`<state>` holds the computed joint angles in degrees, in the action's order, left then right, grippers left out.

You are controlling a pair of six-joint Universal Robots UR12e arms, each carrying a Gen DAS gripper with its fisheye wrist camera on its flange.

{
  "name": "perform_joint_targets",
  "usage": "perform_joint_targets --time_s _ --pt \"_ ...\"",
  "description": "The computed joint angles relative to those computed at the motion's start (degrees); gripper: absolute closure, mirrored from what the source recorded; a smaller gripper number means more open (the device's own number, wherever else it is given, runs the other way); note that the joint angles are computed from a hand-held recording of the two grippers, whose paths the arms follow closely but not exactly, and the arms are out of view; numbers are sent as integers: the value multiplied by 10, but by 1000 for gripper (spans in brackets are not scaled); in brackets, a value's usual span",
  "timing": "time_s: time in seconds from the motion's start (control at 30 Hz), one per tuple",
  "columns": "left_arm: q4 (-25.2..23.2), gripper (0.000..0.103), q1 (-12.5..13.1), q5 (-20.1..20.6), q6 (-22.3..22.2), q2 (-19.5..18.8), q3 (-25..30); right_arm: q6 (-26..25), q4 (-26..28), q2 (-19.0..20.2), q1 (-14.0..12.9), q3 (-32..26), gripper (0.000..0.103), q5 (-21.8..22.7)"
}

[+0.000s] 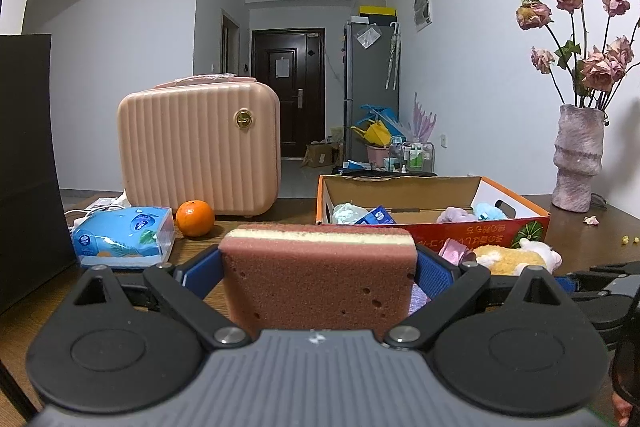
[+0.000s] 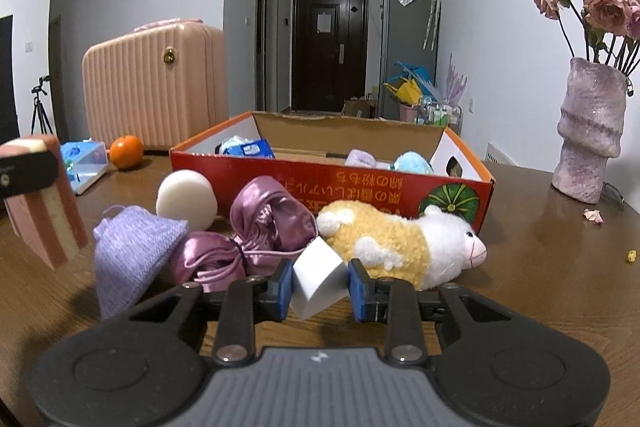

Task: Organize soft objects
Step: 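Carry the pink sponge and white wedge sponge with both grippers toward the box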

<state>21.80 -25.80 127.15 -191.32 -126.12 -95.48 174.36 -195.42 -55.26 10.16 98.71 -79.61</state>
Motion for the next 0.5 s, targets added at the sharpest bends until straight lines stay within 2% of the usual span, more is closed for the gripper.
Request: perform_joint_targets --time_s 0.5 --pt "-26 4 -3 14 -12 -6 21 22 -59 0 -8 5 75 22"
